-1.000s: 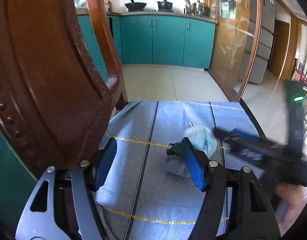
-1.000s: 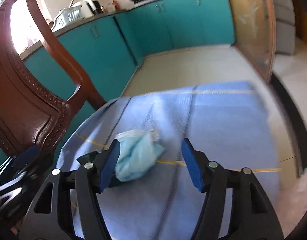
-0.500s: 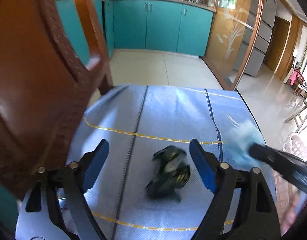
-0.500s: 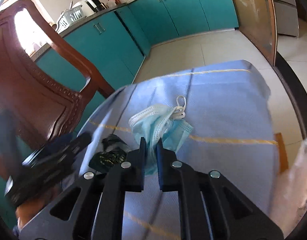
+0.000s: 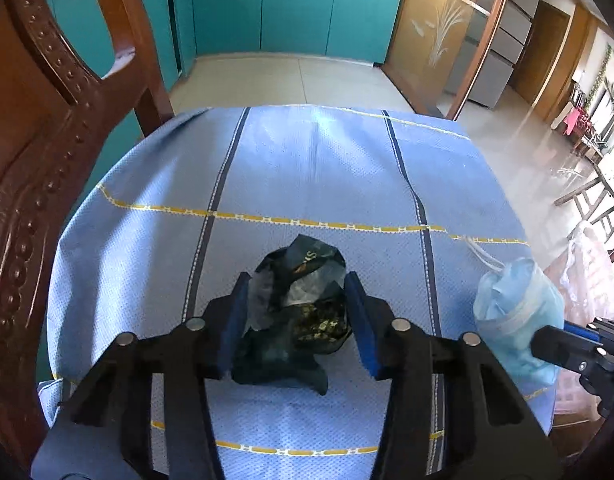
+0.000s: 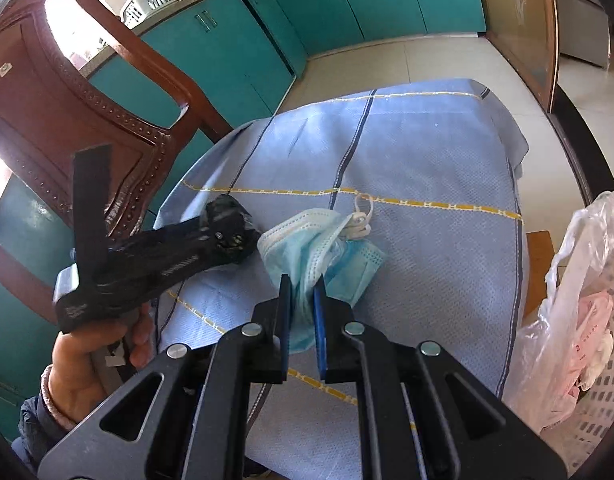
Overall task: Collect trash
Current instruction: 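Grasp the dark green snack wrapper with the left gripper, then hold the green wrapper in the left gripper while the right holds the mask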
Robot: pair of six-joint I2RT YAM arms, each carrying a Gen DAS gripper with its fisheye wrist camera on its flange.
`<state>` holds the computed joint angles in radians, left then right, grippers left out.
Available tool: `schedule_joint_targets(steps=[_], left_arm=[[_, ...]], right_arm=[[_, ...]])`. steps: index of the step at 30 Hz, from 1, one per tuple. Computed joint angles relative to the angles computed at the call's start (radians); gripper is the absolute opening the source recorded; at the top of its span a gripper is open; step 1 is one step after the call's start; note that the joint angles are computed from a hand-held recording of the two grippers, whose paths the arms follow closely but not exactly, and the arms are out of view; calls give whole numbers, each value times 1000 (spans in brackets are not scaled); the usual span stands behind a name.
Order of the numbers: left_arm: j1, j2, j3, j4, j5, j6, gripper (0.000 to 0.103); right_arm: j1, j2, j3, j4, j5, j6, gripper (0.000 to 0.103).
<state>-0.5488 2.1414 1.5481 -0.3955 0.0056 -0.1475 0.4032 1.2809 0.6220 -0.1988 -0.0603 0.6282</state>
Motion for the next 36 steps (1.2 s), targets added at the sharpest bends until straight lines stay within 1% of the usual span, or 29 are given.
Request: schedule_joint_targets(steps=[4, 10, 13, 14, 20, 25, 32, 36], left_arm=[[3, -16, -16, 3, 7, 7, 43], [-3, -63, -64, 29, -17, 16, 42], [-9, -119, -123, 71, -27, 19, 42], [-16, -158, -167, 107, -38, 22, 42], [-33, -289, -307, 226, -78, 29, 42], [-42, -359, -376, 283, -107, 30, 42], [-65, -411, -442, 345, -153, 57, 42], [-76, -434, -470, 375, -185, 66, 42]], right_arm=[[19, 12, 8, -16, 29, -3, 11], [17, 16, 5, -26, 45, -4, 11], [19, 12, 3, -36, 60, -3, 11], [21, 8, 0, -39, 64, -2, 11], [29, 11, 0, -60, 97, 4, 12], [45, 9, 2, -72, 132, 6, 13], [62, 19, 9, -70, 174, 8, 22], [67, 17, 12, -71, 198, 14, 34]])
